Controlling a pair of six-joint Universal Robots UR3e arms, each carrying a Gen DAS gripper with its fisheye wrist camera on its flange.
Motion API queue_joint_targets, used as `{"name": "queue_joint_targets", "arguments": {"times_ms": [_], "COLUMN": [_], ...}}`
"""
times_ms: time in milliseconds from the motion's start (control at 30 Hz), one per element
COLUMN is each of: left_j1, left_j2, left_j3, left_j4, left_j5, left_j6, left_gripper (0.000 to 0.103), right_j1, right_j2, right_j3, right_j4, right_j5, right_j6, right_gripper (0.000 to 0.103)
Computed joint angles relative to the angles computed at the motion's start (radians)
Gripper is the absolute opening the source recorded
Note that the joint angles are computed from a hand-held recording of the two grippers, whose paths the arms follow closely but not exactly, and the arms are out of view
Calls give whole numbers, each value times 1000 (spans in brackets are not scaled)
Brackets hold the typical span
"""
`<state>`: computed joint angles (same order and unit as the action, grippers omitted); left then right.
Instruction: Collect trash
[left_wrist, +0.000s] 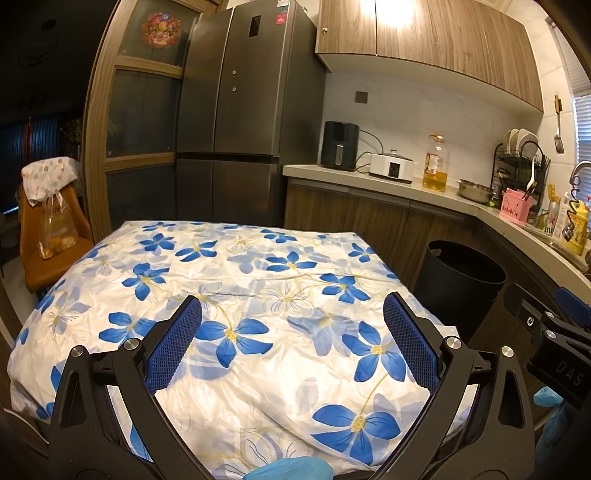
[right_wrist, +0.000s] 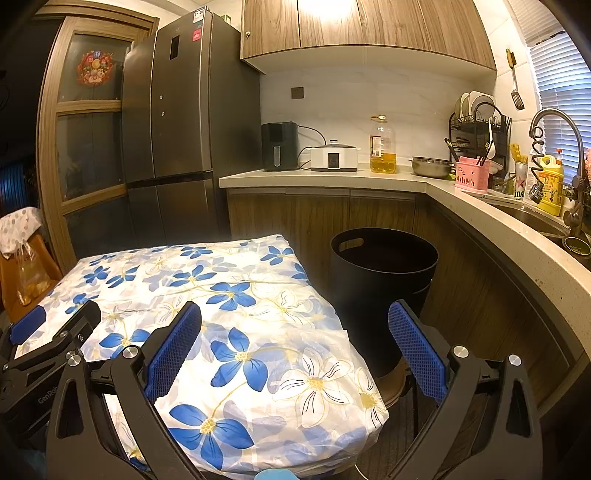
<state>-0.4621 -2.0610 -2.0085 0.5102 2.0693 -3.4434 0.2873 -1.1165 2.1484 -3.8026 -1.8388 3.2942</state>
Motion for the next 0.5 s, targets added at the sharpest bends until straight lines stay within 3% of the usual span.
{"name": "queue_joint_targets", "arguments": {"times_ms": [500], "left_j1": [-3], "left_j2": [4], "left_j3": [7], "left_j4": [-7], "left_j5": [1], "left_j6": [7], "left_gripper": [97], "right_j1": [8], "right_j2": [10], "right_j3": [-15], "right_j4": [2], "right_j5": [-14], "right_j6": [8], "right_gripper": [97]}}
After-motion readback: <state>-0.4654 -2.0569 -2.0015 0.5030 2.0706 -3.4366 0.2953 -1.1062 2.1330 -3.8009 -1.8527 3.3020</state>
